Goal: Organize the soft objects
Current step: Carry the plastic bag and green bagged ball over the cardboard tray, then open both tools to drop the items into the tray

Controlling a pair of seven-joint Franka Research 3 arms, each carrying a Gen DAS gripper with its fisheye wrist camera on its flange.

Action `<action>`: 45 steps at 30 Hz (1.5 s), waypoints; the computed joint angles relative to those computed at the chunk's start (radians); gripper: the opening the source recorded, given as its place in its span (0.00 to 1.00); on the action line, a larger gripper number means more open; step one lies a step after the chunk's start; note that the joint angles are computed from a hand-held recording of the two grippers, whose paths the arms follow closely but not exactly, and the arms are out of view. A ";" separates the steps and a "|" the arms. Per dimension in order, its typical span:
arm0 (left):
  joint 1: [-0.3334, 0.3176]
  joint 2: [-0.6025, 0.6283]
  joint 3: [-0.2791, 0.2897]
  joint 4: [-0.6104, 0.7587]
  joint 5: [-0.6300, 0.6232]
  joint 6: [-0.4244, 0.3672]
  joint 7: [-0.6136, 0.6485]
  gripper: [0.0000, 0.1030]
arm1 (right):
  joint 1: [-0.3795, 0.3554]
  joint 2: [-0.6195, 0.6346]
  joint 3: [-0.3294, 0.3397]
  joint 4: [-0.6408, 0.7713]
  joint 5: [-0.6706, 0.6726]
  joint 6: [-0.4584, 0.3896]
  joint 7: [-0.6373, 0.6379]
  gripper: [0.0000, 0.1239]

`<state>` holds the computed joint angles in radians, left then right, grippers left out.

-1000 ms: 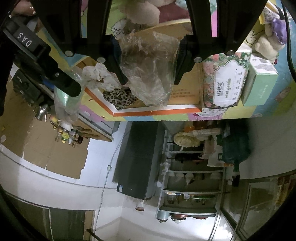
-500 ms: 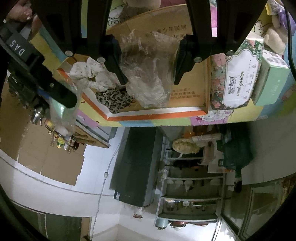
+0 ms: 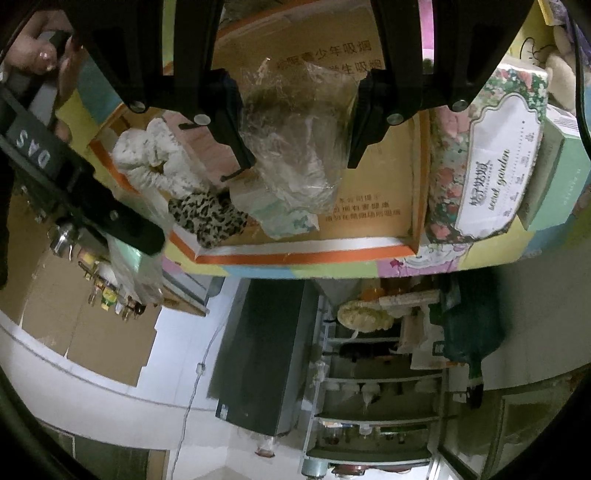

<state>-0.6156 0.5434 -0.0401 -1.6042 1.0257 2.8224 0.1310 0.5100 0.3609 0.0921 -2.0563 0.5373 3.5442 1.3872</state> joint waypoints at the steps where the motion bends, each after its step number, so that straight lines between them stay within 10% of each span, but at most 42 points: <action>1: 0.009 0.006 -0.011 0.005 -0.018 -0.004 0.022 0.48 | -0.006 0.009 0.000 0.016 -0.006 -0.023 0.001 0.39; 21: 0.069 0.079 -0.087 0.042 -0.386 0.021 0.375 0.48 | 0.064 0.110 -0.149 0.169 -0.152 -0.321 0.154 0.39; 45: 0.007 0.050 0.000 -0.008 -0.392 0.113 0.336 0.65 | -0.011 0.105 -0.092 0.156 -0.241 -0.327 0.262 0.52</action>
